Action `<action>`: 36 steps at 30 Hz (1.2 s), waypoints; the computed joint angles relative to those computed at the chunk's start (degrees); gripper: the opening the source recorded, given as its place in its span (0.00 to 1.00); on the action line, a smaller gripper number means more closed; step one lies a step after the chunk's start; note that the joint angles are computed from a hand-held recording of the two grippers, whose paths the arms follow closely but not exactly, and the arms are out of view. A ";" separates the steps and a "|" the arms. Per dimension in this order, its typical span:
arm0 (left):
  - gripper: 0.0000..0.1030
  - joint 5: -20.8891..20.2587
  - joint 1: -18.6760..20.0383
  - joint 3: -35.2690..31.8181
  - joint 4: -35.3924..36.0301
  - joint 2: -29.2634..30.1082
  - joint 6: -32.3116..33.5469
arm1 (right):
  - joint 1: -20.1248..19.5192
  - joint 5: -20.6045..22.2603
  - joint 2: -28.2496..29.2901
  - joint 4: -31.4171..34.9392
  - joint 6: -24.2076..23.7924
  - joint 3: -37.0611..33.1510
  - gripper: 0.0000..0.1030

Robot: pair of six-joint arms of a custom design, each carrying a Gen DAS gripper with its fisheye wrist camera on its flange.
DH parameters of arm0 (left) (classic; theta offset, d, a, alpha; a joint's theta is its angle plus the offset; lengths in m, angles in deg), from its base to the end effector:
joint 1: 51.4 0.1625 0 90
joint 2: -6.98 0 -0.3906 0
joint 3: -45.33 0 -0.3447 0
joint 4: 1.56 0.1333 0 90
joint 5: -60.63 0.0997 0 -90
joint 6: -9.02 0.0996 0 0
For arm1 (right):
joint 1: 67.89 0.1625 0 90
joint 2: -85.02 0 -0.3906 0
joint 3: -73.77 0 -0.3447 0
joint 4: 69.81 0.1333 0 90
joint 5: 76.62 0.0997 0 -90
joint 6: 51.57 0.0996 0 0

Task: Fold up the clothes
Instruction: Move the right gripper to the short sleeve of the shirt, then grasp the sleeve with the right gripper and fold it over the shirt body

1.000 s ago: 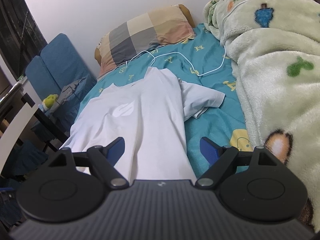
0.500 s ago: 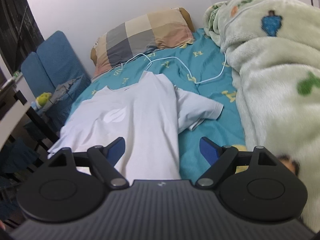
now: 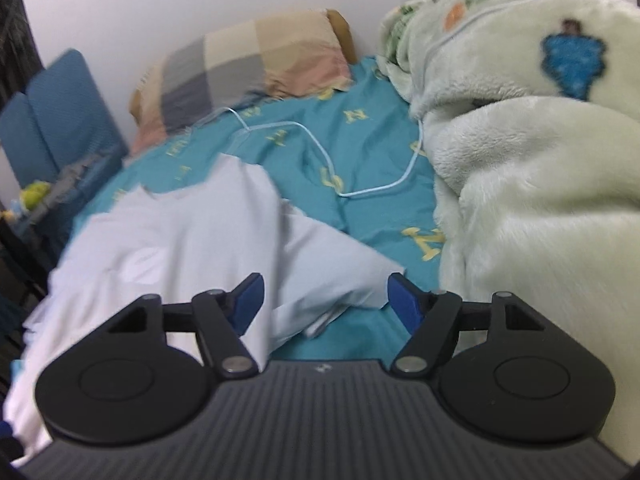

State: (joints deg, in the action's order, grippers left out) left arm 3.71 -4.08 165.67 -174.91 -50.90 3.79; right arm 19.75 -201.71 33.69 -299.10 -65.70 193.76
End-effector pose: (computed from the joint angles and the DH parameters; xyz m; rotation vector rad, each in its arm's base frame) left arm -0.1942 -0.4874 0.1453 0.7150 2.5624 -0.7678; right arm 0.0562 -0.4822 0.2134 -0.2456 -2.0786 1.3394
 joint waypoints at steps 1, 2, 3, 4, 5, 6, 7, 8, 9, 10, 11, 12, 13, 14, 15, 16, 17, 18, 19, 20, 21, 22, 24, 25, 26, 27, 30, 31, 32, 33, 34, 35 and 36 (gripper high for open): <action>0.80 -0.65 0.62 -0.46 -0.01 0.23 0.53 | -0.60 -0.06 0.54 0.73 -0.28 -1.05 0.67; 0.80 -0.96 1.11 -1.01 -0.11 0.69 0.86 | -1.17 -0.12 1.09 1.54 -0.55 -2.11 0.67; 0.80 -1.25 1.60 -1.58 -0.19 1.17 1.18 | -1.72 -0.21 1.64 2.37 -0.82 -3.20 0.67; 0.80 -1.65 2.09 -2.14 -0.16 1.61 1.26 | -2.25 -0.31 2.20 3.21 -1.08 -4.31 0.67; 0.80 -2.00 2.51 -2.67 -0.27 2.14 1.25 | -2.73 -0.76 2.87 4.14 -0.76 -5.57 0.67; 0.80 -2.16 2.90 -3.03 -0.53 2.59 1.50 | -3.20 -1.29 3.58 5.12 -0.30 -6.88 0.67; 0.80 -2.12 3.20 -3.37 -0.41 3.00 1.66 | -3.65 -1.83 4.28 6.13 0.17 -8.21 0.67; 0.80 -2.06 3.49 -3.71 -0.28 3.41 1.81 | -4.07 -2.24 4.90 7.28 0.91 -9.46 0.67; 0.80 -2.33 3.86 -4.11 0.25 3.66 1.65 | -4.45 -2.09 5.36 8.32 1.68 -10.48 0.67; 0.80 -2.66 4.23 -4.46 0.56 3.93 1.39 | -4.83 -1.82 5.80 9.34 2.45 -11.46 0.67; 0.80 -2.76 4.45 -4.80 0.83 4.19 0.91 | -5.27 -0.95 5.96 10.57 3.71 -12.14 0.67; 0.80 -3.02 4.65 -5.04 0.89 4.36 0.88 | -5.64 -0.13 6.19 11.36 5.00 -12.69 0.68; 0.80 -3.28 4.85 -5.27 0.94 4.53 0.87 | -5.99 0.64 6.47 12.04 6.27 -13.25 0.65; 0.80 -3.24 4.98 -5.40 0.64 4.69 1.05 | -6.12 0.88 7.14 11.34 5.99 -13.79 0.61; 0.80 -3.12 5.03 -5.54 0.36 4.85 1.18 | -5.94 0.08 7.87 11.13 4.94 -14.68 0.39; 0.80 -3.00 5.08 -5.69 0.08 5.00 1.31 | -5.55 -1.33 8.36 11.71 4.08 -15.62 0.13; 0.80 -2.87 5.03 -5.81 -0.20 5.16 1.22 | -5.14 -2.82 8.81 12.43 3.28 -16.57 0.09; 0.80 -2.89 5.13 -5.89 -0.44 5.21 1.28 | -4.78 -3.87 9.02 12.98 2.76 -17.36 0.07; 0.80 -2.92 5.16 -5.93 -0.72 5.25 1.36 | -4.15 -5.37 9.46 12.63 1.05 -18.59 0.06; 0.80 -2.72 5.21 -5.98 -0.91 5.29 1.35 | -3.47 -6.95 10.00 12.04 -1.03 -19.98 0.06; 0.80 -2.51 5.25 -6.03 -1.10 5.33 1.34 | -2.74 -8.30 10.69 10.24 -4.44 -21.64 0.05; 0.80 -2.41 5.35 -6.12 -1.24 5.37 1.30 | -2.09 -9.51 11.44 8.29 -8.51 -23.74 0.05; 0.80 -2.21 5.58 -6.30 -1.52 5.44 1.23 | -1.07 -11.59 12.84 5.34 -16.60 -28.49 0.05; 0.80 -2.30 5.77 -6.43 -1.66 5.51 1.23 | -0.71 -12.57 13.48 4.55 -20.36 -31.12 0.05; 0.80 -2.24 5.93 -6.68 -1.61 5.70 1.12 | -0.59 -13.67 14.12 4.11 -23.75 -33.81 0.05; 0.80 -2.17 6.09 -6.95 -1.53 5.89 0.99 | -0.54 -14.70 14.81 3.67 -27.18 -36.61 0.05; 0.80 -2.33 6.78 -8.14 -0.93 6.64 0.63 | -0.84 -17.22 15.80 4.89 -33.08 -43.16 0.05; 0.80 -2.26 6.99 -8.50 -0.99 6.88 0.62 | -0.96 -18.17 16.13 5.36 -34.63 -44.68 0.05; 0.80 -2.18 7.19 -8.86 -1.04 7.13 0.61 | -1.02 -19.26 17.37 4.25 -38.47 -47.17 0.04; 0.80 -2.37 7.45 -9.13 -1.18 7.24 0.69 | -1.12 -19.76 18.52 2.66 -42.68 -49.28 0.03; 0.80 -2.61 7.72 -9.33 -1.18 7.27 0.75 | -1.38 -19.48 18.77 2.03 -44.50 -49.86 0.03; 0.80 -2.80 7.98 -9.49 -1.04 7.27 0.58 | -1.47 -19.17 18.25 2.19 -43.92 -48.95 0.03; 0.80 -3.15 8.29 -9.59 -0.82 7.20 0.38 | -1.60 -18.73 17.29 3.08 -41.98 -47.36 0.03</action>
